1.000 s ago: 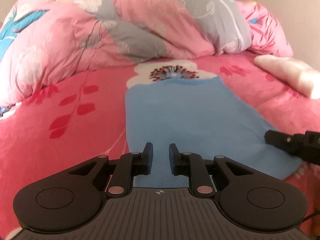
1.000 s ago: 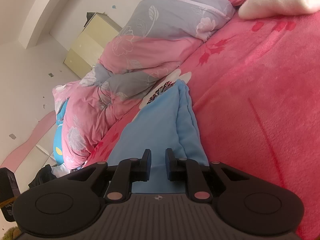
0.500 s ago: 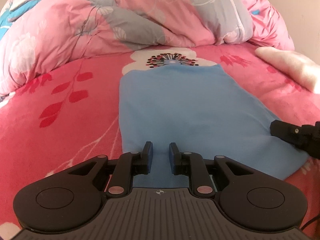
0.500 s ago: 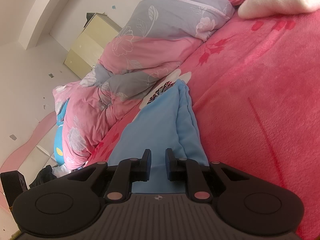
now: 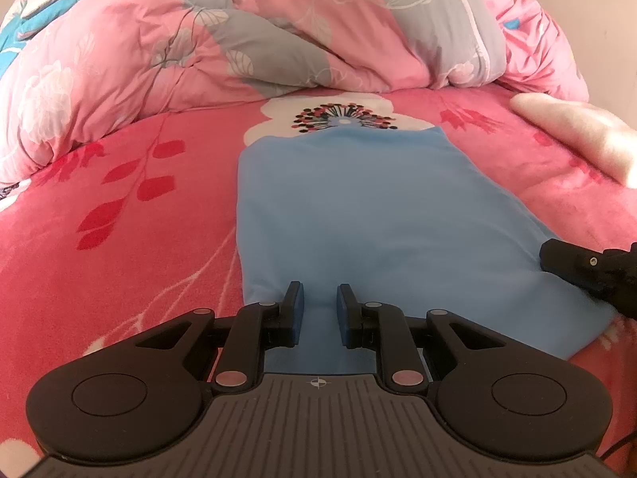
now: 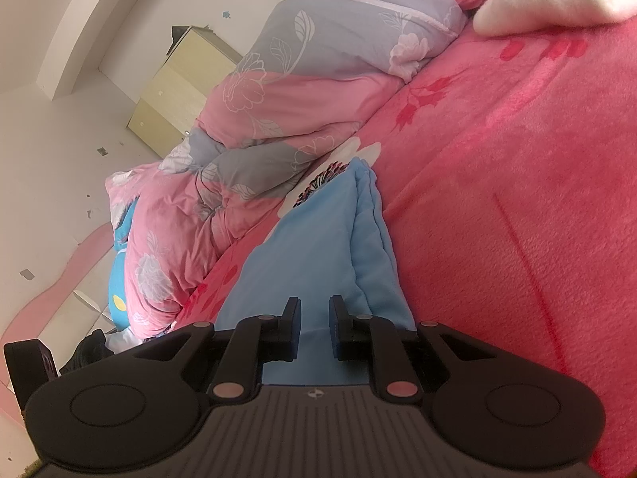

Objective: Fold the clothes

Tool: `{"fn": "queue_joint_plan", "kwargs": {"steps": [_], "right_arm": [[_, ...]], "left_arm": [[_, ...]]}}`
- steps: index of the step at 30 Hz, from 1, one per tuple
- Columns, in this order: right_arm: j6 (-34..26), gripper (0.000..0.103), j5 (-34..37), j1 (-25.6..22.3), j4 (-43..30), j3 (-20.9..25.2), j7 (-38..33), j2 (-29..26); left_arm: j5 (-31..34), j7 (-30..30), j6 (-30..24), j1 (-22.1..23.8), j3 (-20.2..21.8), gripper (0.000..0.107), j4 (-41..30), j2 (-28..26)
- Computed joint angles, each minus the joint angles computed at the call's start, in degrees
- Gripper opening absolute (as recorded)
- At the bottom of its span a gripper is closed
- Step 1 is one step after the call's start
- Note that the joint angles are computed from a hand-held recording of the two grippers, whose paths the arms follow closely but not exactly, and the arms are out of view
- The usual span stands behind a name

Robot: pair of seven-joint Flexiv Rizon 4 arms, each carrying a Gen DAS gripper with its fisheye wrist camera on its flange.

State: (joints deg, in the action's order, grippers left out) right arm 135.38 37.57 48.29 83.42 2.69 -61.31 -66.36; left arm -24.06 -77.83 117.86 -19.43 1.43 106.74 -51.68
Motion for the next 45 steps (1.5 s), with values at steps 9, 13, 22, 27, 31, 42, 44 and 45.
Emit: {"fn": "queue_joint_plan", "kwargs": {"steps": [9,13,22,27,31,42,44,45], "right_arm": [[0.3,0.016,-0.2,-0.1,0.2,0.2,0.2,0.0],[0.4,0.016,-0.4,-0.2,0.2,0.3,0.4,0.0],[0.8,0.016,-1.0,-0.5,0.3,0.6,1.0,-0.2],[0.8,0.016,-1.4,-0.7,0.3,0.6,1.3,-0.3],[1.2,0.016,-1.8,-0.8,0.5,0.8,1.8,-0.4],[2.3,0.016,-2.9,-1.4,0.5,1.4,3.3,-0.8],[2.3,0.016,-0.3,-0.4,0.1,0.5,2.2,-0.6],[2.5,0.017,4.4,1.7,-1.0,-1.4,-1.1,-0.3]], "left_arm": [[-0.7,1.9,-0.6,-1.2,1.5,0.018,0.3,1.1],[0.0,1.8,-0.1,-0.2,0.8,0.018,0.4,1.9],[0.6,-0.2,-2.0,2.8,-1.1,0.018,-2.6,1.3],[1.7,-1.5,-6.6,4.6,-2.0,0.018,-3.6,1.1],[4.7,-3.9,-7.6,8.1,-4.9,0.018,-3.3,0.9],[13.4,-9.1,-8.7,18.3,-13.7,0.019,-2.3,0.9],[14.9,-10.2,-9.5,21.0,-16.2,0.019,-2.2,0.8],[15.6,-10.7,-9.7,22.0,-17.1,0.019,-2.1,0.8]]}}
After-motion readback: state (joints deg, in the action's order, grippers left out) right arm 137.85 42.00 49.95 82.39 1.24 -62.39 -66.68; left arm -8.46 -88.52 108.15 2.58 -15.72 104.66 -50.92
